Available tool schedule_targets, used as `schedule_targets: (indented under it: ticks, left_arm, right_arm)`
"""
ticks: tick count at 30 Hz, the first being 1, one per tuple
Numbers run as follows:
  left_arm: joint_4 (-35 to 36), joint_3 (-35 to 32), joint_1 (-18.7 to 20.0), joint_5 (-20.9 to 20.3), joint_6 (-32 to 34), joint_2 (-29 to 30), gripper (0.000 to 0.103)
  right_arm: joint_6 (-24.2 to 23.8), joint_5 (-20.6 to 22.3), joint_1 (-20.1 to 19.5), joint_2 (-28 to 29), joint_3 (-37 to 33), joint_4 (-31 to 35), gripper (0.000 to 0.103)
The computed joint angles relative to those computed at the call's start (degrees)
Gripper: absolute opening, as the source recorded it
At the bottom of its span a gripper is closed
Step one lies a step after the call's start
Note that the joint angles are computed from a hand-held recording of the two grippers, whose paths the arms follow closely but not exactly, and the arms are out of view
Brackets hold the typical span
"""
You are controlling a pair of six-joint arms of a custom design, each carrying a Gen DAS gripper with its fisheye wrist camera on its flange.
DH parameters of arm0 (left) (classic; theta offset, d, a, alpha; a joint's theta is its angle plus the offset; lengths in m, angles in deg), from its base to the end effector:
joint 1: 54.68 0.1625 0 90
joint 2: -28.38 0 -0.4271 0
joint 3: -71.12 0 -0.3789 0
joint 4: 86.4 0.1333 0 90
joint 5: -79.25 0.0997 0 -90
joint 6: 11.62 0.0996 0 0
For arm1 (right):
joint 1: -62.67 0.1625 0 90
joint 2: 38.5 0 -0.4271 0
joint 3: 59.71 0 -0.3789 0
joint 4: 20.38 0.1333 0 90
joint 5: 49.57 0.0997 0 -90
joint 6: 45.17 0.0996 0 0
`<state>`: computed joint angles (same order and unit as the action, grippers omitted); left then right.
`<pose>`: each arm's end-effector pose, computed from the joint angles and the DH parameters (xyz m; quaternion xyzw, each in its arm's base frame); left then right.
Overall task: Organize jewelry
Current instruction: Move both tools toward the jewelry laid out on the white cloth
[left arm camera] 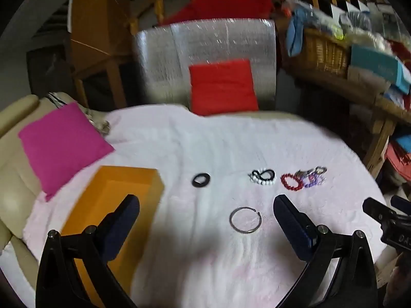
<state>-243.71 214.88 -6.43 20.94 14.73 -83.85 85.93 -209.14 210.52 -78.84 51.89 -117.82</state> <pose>-0.0558 -0.3413 0.3492 0.4431 0.8055 -0.3277 0.2179 0.4108 -0.2110 -0.0247 -0.1739 -0.7394 0.5167 0.3950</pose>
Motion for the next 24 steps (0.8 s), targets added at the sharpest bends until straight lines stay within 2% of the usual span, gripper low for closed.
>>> schedule_targets:
  ticks: [2, 5, 8, 10, 14, 15, 21, 23, 24]
  left_arm:
    - [4.6, -0.7, -1.3, 0.1, -1.1, -4.7, 0.103]
    - [10.2, -1.7, -2.7, 0.9, -2.5, -9.3, 0.103]
    - [11.6, -0.8, -4.3, 1.6, -2.5, -12.8, 0.103]
    - [11.7, -2.7, -3.0, 0.6, -0.7, -12.9, 0.103]
    - [13.8, -4.3, -1.9, 0.5, -2.0, -13.0, 0.103]
    - [13.0, -4.2, -1.3, 0.0, -1.6, -12.9, 0.103]
    - [15.4, -5.2, -2.7, 3.1, -1.4, -12.5, 0.103]
    - [14.5, -5.0, -2.5, 3.5, -0.7, -12.3, 0.103]
    - [11.6, -5.0, -0.2, 1.3, -0.2, -11.4, 0.103]
  right_arm:
    - [2.9, 0.9, 1.3, 1.4, -4.6, 7.8, 0.103]
    - [5.8, 2.6, 2.6, 3.9, -10.1, 15.5, 0.103]
    - [8.4, 3.1, 3.2, 5.6, -13.6, 20.0, 0.103]
    - [10.0, 3.5, 3.4, 6.5, -15.2, 22.0, 0.103]
    - [11.8, 3.8, 3.8, 7.8, -17.2, 23.9, 0.103]
    - [11.1, 3.5, 3.7, 7.9, -17.2, 23.4, 0.103]
    - [4.9, 2.0, 2.9, 7.6, -15.0, 14.8, 0.103]
    - [4.9, 1.6, 2.9, 7.8, -15.3, 15.2, 0.103]
    - [4.3, 1.5, 2.9, 7.9, -15.4, 14.8, 0.103]
